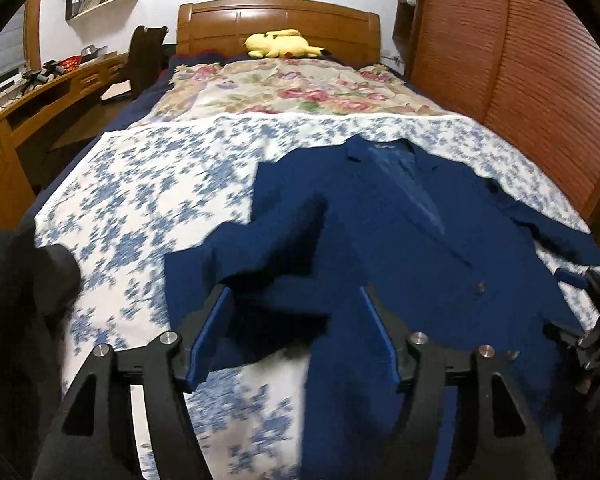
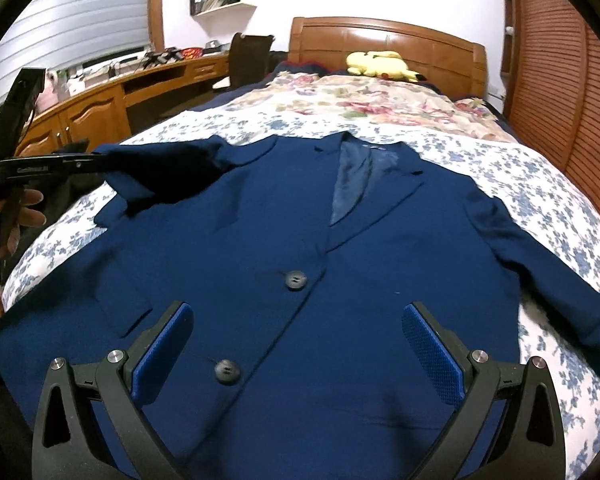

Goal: Fold large clothes
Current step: 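Lift the held sleeve and fold it across the jacket front with the left tool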

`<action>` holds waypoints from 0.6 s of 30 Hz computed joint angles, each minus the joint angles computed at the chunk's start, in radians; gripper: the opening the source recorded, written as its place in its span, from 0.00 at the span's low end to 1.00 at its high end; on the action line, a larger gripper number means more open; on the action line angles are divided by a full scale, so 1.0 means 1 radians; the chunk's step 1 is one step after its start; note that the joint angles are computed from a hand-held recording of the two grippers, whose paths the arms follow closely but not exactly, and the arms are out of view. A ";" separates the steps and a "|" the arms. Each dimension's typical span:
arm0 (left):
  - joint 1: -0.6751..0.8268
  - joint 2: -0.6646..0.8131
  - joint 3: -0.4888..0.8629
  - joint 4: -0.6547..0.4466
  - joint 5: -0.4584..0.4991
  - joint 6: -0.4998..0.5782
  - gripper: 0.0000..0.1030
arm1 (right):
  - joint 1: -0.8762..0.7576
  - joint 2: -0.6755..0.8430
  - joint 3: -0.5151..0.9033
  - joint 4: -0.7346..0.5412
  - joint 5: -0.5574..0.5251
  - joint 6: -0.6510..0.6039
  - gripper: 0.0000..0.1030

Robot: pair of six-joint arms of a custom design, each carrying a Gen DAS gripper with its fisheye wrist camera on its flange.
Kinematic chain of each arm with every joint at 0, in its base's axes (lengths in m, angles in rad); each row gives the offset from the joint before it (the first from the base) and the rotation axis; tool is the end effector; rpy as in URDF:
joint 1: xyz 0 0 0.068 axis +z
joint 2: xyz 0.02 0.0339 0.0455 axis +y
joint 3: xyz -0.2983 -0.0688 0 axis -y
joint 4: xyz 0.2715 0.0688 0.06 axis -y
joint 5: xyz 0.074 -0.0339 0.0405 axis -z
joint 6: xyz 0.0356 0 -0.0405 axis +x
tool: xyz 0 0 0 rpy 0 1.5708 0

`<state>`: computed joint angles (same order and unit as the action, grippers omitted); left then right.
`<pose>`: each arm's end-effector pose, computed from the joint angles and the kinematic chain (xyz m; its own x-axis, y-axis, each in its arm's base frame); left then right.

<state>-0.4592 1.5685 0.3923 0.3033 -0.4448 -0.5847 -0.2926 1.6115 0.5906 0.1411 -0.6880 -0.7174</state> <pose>0.2285 -0.0959 0.1029 -0.6568 -0.2311 -0.7178 -0.2521 0.9644 -0.0798 0.2841 -0.0620 0.1332 -0.4477 -0.3955 -0.8019 -0.6092 0.7915 -0.0503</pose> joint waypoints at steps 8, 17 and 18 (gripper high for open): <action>0.115 0.100 -0.082 0.147 0.069 0.034 0.66 | 0.058 0.020 0.009 0.018 0.044 0.009 1.00; 0.204 0.259 -0.069 0.247 0.120 0.032 0.67 | 0.076 0.030 -0.001 0.037 0.072 0.009 1.00; 0.211 0.269 -0.067 0.248 0.124 0.031 0.67 | 0.077 0.032 0.000 0.038 0.074 0.009 1.00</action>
<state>-0.2478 1.8379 0.3254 0.5511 -0.3212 -0.5540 -0.2157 1.6436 0.5904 0.1789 -0.6136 -0.7080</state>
